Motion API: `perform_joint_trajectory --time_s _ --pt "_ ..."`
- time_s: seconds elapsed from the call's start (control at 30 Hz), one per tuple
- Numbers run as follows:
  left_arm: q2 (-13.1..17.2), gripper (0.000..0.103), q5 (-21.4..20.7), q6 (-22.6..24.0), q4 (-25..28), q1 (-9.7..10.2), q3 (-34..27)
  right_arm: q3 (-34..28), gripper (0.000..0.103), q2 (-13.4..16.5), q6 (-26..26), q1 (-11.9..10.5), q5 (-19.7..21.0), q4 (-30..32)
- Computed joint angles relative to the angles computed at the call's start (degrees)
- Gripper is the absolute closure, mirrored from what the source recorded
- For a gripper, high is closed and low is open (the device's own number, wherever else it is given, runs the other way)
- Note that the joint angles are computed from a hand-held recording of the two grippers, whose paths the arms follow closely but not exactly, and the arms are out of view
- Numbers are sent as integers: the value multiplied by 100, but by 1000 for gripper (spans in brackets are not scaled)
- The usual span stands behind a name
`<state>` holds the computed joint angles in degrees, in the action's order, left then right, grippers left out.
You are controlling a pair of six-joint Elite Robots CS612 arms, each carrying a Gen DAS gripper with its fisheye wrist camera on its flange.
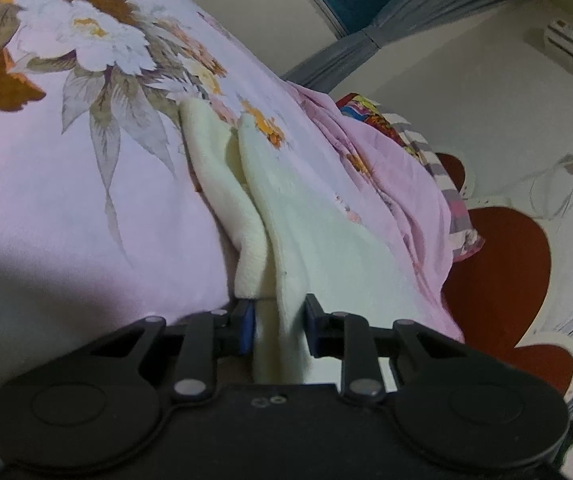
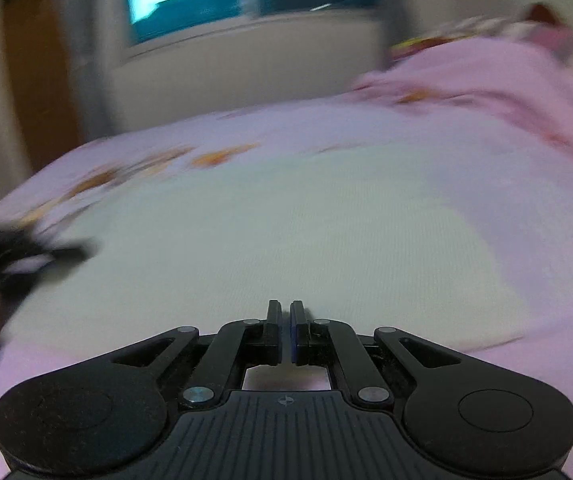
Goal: Fold small clothes
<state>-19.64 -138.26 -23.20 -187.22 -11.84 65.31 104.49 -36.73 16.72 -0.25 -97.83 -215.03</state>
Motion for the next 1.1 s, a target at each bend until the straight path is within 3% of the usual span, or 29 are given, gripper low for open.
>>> perform_joint_trajectory --time_s 0.07,0.17,0.27,0.33,0.4,0.53,0.67,0.8,0.87,1.1 --pt "-36 77 58 112 39 -11 40 -25 101 0 327 -135 -181 -66" --pt "-87 77 69 138 61 -10 116 39 101 -71 471 -447 293 -67" --pt "-236 75 139 436 140 -38 340 156 101 -153 149 -583 592 -70" --pt "-294 74 226 546 173 -68 431 172 101 -169 -206 -574 565 151" --pt "-272 74 249 440 239 -74 363 117 101 -86 -158 -580 529 320" --pt "-170 71 226 271 322 -75 140 165 101 -68 15 -601 452 -122" --pt "-95 71 200 243 389 -89 -11 172 101 -152 -179 -739 843 337" --pt "55 74 5 -252 159 -36 -173 285 101 -114 17 -853 1030 -92" --pt "31 75 18 -200 123 -30 -111 293 101 -123 -21 -863 829 -73" --pt "-125 71 233 3 167 -44 100 -8 101 -34 -229 -953 830 -24"
